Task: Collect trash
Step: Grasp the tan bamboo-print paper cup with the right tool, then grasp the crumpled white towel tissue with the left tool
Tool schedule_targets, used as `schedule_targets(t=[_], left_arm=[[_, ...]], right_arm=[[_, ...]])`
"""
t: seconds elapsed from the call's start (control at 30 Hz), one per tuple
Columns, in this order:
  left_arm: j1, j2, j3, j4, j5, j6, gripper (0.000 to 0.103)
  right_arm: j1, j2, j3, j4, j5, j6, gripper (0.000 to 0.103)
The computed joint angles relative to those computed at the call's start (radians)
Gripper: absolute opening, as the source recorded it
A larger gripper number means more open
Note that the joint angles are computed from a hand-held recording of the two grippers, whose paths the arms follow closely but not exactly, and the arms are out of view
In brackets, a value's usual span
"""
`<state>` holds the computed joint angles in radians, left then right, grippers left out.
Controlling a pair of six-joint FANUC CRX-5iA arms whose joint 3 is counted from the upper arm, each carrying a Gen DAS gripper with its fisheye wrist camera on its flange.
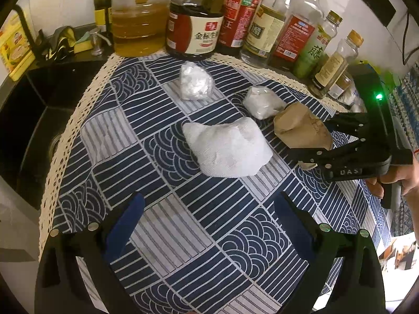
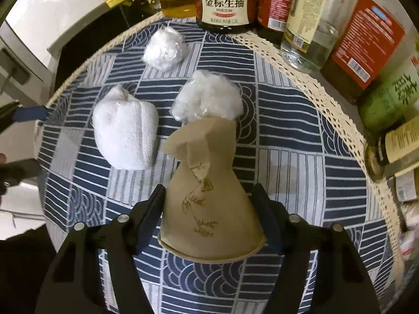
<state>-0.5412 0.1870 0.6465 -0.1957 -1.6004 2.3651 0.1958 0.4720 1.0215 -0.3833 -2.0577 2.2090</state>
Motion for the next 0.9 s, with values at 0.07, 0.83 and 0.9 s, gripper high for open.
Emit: schedule_targets(t=[0.07, 0.83, 0.9], left_arm=[[0.005, 0.018, 0.018, 0.006, -0.010, -0.022, 0.096], [0.100, 0.213, 0.176, 0.124, -0.031, -0.104, 0.095], [0.096, 0.220, 0.188, 0.104, -0.042, -0.101, 0.095]], right_arm=[[-0.025, 0.031, 0.067, -0.042, -0.050, -0.035, 0.067], [-0.187, -0.121, -0.046, -0.221, -0.037, -0.151, 0.067], [-0.196, -0.127, -0.052, -0.231, -0.039, -0.157, 0.067]])
